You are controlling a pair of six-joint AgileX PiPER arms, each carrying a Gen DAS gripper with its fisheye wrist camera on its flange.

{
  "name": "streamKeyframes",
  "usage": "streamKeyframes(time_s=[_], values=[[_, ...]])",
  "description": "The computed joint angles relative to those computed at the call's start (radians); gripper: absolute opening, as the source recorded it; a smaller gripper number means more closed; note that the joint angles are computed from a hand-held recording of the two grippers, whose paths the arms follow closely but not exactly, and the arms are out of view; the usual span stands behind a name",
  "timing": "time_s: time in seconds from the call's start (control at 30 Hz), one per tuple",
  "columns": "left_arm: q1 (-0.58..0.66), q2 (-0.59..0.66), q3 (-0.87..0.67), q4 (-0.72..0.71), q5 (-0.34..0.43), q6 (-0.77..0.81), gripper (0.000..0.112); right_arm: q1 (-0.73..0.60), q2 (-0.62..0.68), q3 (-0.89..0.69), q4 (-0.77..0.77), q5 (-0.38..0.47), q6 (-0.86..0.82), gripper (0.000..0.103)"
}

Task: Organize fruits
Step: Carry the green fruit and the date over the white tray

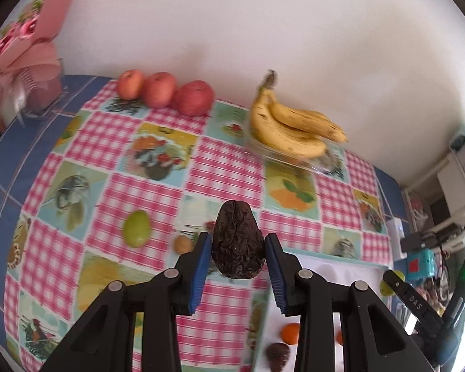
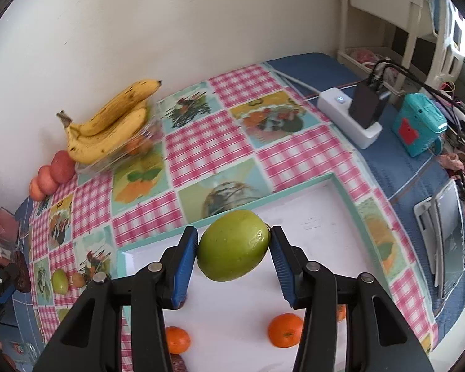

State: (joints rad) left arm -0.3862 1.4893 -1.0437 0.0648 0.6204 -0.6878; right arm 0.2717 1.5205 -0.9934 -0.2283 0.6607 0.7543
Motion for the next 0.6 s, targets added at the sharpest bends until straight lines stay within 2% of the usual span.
streamKeyframes(time_s=[0.4, 0.6], values=[[-0.228, 0.139, -0.166, 0.14, 0.066, -0.123, 0.038, -0.14, -0.066, 0.046, 0.013, 0.004, -0.077, 0.049], [-0.287, 0.221, -0.236, 0.075, 0.059, -0.061, 0.038, -0.19, -0.092, 0.058, 0.023, 0.0, -0.107, 0.049]])
